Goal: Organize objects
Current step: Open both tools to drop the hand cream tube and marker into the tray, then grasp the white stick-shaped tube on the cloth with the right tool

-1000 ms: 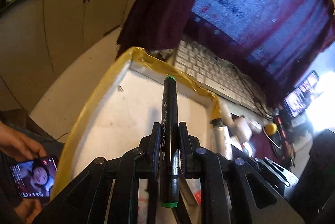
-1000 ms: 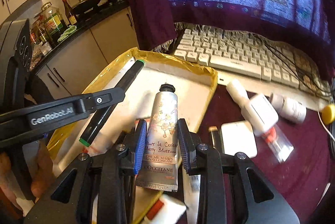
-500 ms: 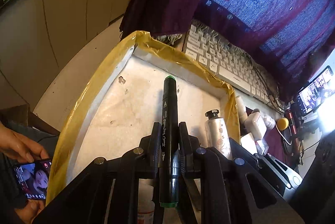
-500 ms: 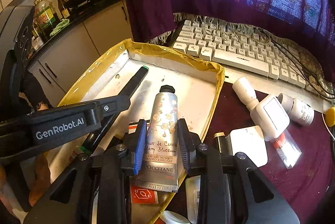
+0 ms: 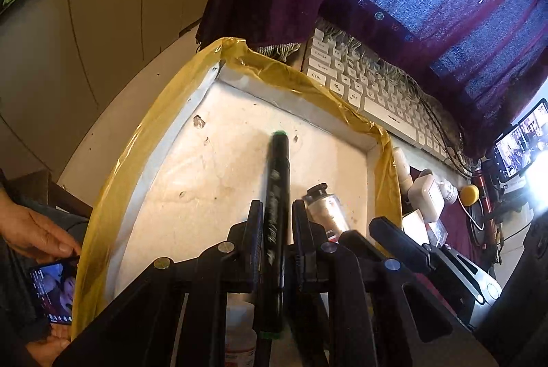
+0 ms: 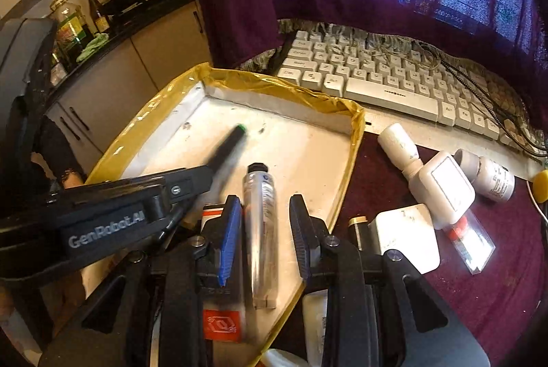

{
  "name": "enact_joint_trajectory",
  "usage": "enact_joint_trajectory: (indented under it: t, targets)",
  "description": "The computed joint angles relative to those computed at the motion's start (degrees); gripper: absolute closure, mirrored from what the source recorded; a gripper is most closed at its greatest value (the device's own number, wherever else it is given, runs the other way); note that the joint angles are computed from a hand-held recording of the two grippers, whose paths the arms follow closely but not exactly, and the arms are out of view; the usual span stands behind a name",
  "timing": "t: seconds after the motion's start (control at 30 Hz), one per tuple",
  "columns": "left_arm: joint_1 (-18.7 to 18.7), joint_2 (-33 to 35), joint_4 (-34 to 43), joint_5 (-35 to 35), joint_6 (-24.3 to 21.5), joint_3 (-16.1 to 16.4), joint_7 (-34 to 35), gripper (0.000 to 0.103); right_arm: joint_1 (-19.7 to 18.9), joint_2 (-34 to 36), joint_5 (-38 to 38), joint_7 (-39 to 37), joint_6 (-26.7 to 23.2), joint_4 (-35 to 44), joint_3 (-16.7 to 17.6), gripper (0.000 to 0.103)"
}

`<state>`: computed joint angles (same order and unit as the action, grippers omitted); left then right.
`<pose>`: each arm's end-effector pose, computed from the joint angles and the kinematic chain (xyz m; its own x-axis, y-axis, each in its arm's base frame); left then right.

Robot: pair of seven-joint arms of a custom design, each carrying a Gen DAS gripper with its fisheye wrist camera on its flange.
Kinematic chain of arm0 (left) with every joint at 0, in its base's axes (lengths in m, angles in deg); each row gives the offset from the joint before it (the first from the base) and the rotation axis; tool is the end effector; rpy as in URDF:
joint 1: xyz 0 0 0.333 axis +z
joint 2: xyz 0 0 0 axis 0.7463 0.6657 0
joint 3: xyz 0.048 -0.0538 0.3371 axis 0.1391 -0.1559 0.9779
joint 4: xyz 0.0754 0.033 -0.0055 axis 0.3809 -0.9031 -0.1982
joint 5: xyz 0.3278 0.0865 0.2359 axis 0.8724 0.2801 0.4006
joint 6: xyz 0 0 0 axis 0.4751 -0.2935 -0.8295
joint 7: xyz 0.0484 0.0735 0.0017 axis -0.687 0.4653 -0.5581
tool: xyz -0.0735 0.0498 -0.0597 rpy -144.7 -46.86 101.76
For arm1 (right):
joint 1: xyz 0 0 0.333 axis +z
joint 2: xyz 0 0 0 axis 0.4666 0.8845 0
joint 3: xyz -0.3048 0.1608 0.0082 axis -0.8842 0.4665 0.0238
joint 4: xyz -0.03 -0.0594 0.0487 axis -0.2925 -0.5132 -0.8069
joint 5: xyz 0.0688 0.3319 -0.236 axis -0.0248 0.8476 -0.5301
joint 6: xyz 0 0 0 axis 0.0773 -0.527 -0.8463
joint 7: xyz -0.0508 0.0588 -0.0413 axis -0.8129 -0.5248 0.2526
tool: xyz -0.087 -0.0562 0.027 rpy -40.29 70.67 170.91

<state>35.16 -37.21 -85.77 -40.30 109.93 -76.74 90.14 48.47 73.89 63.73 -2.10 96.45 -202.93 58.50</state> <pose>0.4202 -0.1496 0.4889 0.4220 -0.8368 0.3488 -0.7097 -0.5443 -0.4474 0.4638 0.2004 0.4883 0.6354 -0.7519 -0.1758 -0.6663 -0.4189 -0.6169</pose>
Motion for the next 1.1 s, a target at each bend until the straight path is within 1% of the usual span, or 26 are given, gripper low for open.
enact_joint_trajectory:
  t: [0.03,0.07,0.1,0.13,0.17,0.2,0.23,0.27,0.3,0.33,0.43,0.5,0.67,0.77,0.97,1.03,1.1]
  targets:
    - [-0.3,-0.1,-0.2,-0.2,0.6,0.3,0.5,0.086,0.2,-0.2,0.4,-0.4,-0.1,-0.1,-0.1,0.076]
    - [-0.4,-0.1,-0.3,-0.2,1.1,0.3,0.8,0.076,0.3,-0.6,0.8,-0.8,-0.2,-0.3,-0.3,0.076]
    - [-0.3,-0.3,-0.4,0.0,1.6,0.2,0.7,0.069,0.4,-1.2,1.5,-1.5,-0.5,-0.5,-0.6,0.075]
    - [0.3,-0.6,-0.7,0.7,2.2,-0.4,0.0,0.054,0.4,-1.6,2.0,-1.9,-0.9,-0.7,-0.9,0.074]
    - [1.3,-1.2,-1.1,1.9,3.0,-1.3,-1.3,0.044,0.3,-2.2,2.5,-2.2,-1.7,-1.0,-1.3,0.073]
    - [2.3,-1.9,-1.5,3.3,3.7,-2.2,-2.7,0.042,0.1,-3.0,3.2,-2.5,-3.1,-1.2,-2.0,0.068]
    - [2.8,-2.5,-1.8,4.5,4.1,-2.7,-3.5,0.042,-0.2,-3.6,3.8,-2.8,-4.6,-1.5,-2.6,0.064]
    - [2.8,-3.0,-2.0,5.3,4.2,-2.8,-3.9,0.042,-0.2,-4.5,5.2,-3.9,-6.5,-1.9,-3.6,0.063]
    - [2.8,-3.3,-2.1,5.8,4.4,-2.9,-4.4,0.042,-0.5,-5.8,6.5,-5.5,-8.5,-2.6,-4.6,0.057]
    - [3.2,-4.1,-2.6,6.7,5.2,-3.4,-5.7,0.042,-1.0,-6.9,6.9,-6.3,-9.7,-3.3,-5.0,0.054]
    - [3.0,-6.0,-3.5,8.8,7.8,-3.9,-7.2,0.041,-2.7,-10.3,8.8,-9.5,-12.5,-5.5,-6.6,0.052]
    - [2.5,-6.6,-3.0,10.2,7.9,-4.4,-7.4,0.041,-4.1,-12.3,9.4,-11.2,-13.7,-6.9,-7.5,0.051]
    - [-1.6,-6.6,-1.6,10.7,7.9,-4.2,-5.9,0.041,-7.4,-14.2,9.3,-12.5,-12.9,-9.1,-7.8,0.051]
    - [-1.7,-5.8,-0.2,11.7,6.5,-5.9,-6.5,0.041,-8.8,-14.9,9.4,-13.5,-12.4,-10.3,-8.5,0.051]
    - [-6.7,-0.1,3.9,9.7,4.1,-5.4,-1.9,0.041,-11.1,-15.4,9.3,-15.0,-10.9,-11.6,-9.6,0.051]
    - [-7.5,1.4,4.9,9.0,3.1,-6.0,-1.0,0.041,-12.0,-15.4,9.1,-15.6,-11.5,-11.6,-10.4,0.051]
    - [-8.5,3.2,6.2,8.4,1.7,-6.4,0.6,0.041,-13.3,-15.3,8.9,-15.2,-10.2,-11.7,-10.5,0.051]
